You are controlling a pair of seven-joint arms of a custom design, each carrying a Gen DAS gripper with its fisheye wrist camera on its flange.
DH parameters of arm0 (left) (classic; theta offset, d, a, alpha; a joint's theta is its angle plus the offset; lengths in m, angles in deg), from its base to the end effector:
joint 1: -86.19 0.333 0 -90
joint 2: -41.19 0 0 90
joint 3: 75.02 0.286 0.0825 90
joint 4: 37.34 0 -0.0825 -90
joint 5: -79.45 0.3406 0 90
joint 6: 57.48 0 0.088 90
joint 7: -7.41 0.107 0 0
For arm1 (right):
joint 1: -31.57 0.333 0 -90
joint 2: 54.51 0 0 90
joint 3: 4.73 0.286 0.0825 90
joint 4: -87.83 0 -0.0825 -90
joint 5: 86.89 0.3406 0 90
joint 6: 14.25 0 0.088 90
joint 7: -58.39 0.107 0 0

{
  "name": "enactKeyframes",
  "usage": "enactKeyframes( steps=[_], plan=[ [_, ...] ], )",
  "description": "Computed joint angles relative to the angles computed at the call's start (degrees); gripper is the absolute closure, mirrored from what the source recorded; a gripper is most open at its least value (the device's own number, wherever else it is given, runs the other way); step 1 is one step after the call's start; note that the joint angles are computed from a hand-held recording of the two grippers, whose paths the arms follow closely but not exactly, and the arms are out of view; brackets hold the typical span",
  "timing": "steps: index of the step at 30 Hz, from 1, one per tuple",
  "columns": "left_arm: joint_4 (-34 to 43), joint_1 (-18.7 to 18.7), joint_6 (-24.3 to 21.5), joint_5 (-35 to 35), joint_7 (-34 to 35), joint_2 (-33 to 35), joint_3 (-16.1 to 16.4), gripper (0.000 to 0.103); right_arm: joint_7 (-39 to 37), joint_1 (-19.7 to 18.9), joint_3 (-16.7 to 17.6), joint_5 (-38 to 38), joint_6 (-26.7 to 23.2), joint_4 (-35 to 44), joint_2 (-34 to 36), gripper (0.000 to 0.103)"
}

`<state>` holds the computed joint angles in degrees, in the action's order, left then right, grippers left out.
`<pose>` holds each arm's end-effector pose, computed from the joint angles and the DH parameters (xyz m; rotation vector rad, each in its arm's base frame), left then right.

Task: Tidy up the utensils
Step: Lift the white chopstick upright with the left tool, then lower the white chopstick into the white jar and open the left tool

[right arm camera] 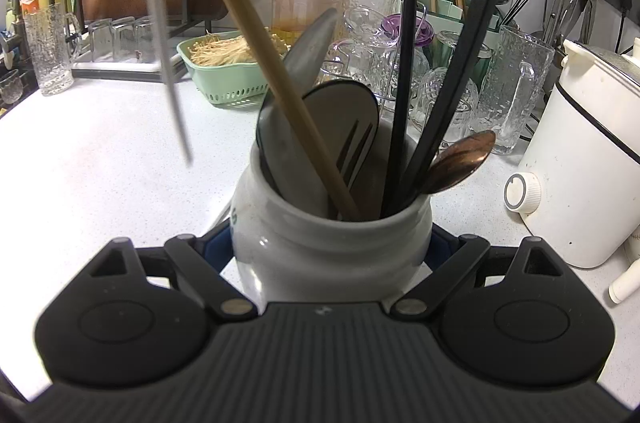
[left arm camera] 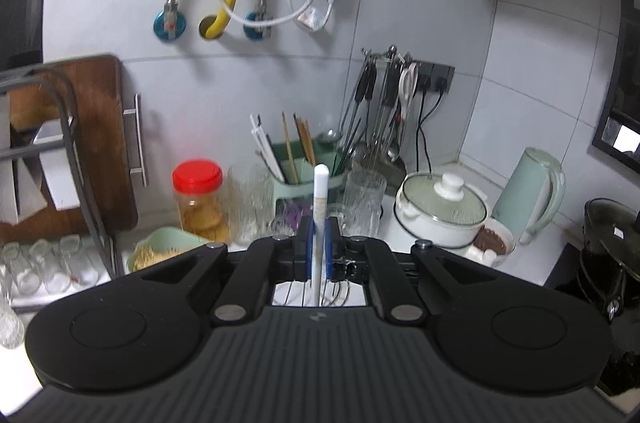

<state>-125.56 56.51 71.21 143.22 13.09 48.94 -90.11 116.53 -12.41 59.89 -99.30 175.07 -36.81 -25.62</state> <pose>0.4520 -0.3959 0.6269 -1.7006 1.3534 -0.9995 0.5476 0.1661 0.3986 -2.0853 0.7585 -0.6179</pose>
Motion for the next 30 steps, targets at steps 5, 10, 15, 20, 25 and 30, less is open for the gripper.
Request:
enactKeyframes(
  steps=[5, 10, 15, 20, 25, 30],
  plan=[
    [4.7, -0.8, -0.3, 2.1, 2.4, 1.9, 0.5, 0.096, 0.1, 0.0, 0.0, -0.1, 0.0, 0.0, 0.1, 0.010],
    [9.7, -2.3, -0.2, 3.5, 4.3, 4.2, 1.4, 0.096, 0.1, 0.0, -0.1, -0.2, 0.0, 0.0, 0.1, 0.010],
    [13.6, -3.7, 1.9, 3.5, 5.6, 6.6, 2.7, 0.096, 0.2, 0.1, -0.1, -0.2, 0.0, 0.1, 0.1, 0.010],
    [16.6, -4.8, 4.2, 1.6, 7.6, 9.9, 4.5, 0.096, 0.1, 0.2, -0.1, -0.2, -0.1, 0.2, 0.2, 0.010],
    [18.8, -5.5, 4.4, -1.9, 9.5, 13.1, 6.0, 0.096, -0.4, 0.0, 0.1, -0.2, -0.5, 0.5, 0.8, 0.010],
    [18.9, -5.3, 5.9, -6.2, 10.5, 14.9, 6.9, 0.096, -1.4, 0.2, 0.2, 0.5, -0.9, 0.9, 1.2, 0.010]
  ],
)
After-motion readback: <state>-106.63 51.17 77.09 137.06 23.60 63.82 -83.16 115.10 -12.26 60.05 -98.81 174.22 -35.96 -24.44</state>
